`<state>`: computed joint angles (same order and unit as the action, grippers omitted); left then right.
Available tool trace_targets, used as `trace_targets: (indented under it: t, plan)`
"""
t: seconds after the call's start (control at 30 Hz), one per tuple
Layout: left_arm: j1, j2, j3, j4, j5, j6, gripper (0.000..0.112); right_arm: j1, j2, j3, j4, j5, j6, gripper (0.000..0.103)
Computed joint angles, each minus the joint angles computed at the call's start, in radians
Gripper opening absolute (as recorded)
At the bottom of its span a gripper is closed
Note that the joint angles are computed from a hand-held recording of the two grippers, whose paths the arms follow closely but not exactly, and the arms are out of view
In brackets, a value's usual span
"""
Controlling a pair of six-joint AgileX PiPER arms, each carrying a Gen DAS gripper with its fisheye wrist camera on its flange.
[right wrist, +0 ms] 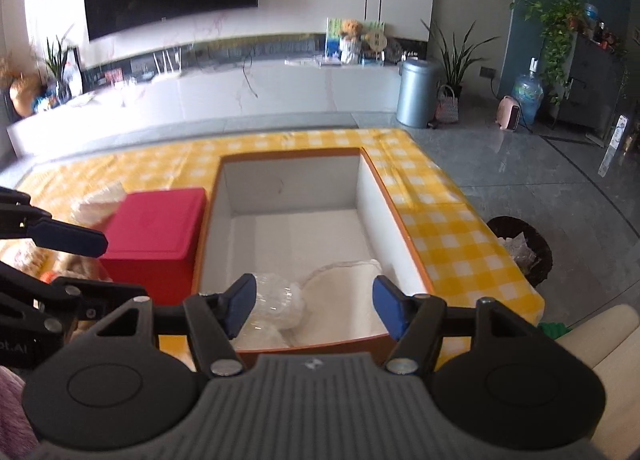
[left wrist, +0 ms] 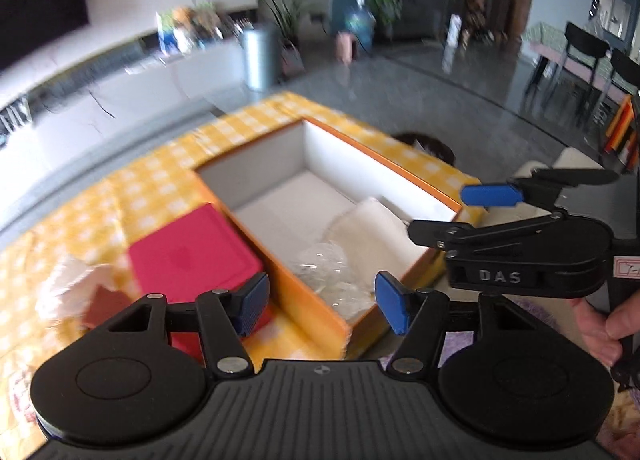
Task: Organize soft objects
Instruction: 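Move both open grippers back over the remaining soft items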
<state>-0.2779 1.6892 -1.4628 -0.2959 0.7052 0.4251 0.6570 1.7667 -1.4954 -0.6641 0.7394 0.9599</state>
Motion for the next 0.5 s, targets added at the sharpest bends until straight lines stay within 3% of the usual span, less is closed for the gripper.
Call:
trace_targets:
  t: [0.27,0.4,0.5]
  plan:
    - [0.108,-0.207,0.285,-0.062,-0.164,-0.001,0.072,0.170,-0.038,0.084,-0.216,0.038,0.358,0.064]
    - [0.168,-0.285,0.384,-0.054,-0.206,-0.023,0.072,0.225,-0.015,0.076,-0.208,0.041,0.404,0.064]
    - [0.236,-0.331,0.454,-0.122,-0.219,0.031,0.072,0.262,0.022,0.043,-0.191,0.050,0.391,0.064]
